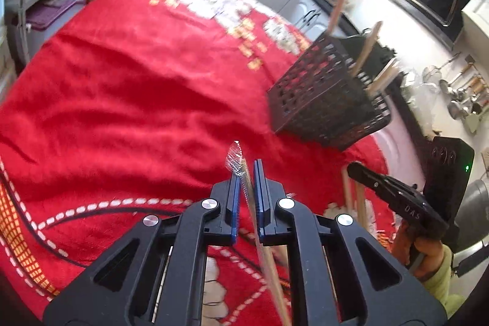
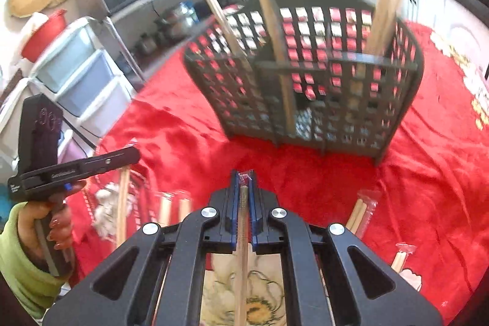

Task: Organize utensils
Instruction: 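Lift the left gripper's chopstick upright toward the caddy while the right gripper carries its own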

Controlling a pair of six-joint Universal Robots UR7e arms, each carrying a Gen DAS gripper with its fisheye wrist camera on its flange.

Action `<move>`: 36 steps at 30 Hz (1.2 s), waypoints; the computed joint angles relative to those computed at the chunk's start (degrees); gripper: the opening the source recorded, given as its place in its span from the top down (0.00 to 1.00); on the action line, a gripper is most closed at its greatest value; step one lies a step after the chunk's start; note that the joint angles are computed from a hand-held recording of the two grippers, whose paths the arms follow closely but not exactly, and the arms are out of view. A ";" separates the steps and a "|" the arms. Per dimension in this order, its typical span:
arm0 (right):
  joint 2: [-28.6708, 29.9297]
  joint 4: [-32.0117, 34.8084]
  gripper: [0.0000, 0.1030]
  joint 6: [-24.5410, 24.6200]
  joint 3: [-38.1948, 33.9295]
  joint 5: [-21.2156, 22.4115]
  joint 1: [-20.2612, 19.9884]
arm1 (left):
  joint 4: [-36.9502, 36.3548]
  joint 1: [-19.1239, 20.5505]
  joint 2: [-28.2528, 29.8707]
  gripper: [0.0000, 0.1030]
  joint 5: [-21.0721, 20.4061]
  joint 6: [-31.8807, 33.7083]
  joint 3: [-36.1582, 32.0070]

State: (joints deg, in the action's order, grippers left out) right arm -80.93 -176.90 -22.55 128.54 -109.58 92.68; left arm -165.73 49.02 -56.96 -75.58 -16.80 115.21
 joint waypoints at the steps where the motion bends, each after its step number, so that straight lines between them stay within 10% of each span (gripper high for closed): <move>1: -0.64 -0.70 0.94 -0.52 0.39 0.57 0.40 | -0.33 -0.40 -0.15 0.96 0.09 0.37 -0.03; 36: -9.81 -26.11 0.94 -7.72 6.50 7.51 1.78 | -4.94 -10.64 4.56 0.98 -3.45 11.16 -8.40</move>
State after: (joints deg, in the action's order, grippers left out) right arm -90.74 -203.01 -30.27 135.03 -102.07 94.46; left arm -170.67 38.38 -52.39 -79.03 -5.64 106.81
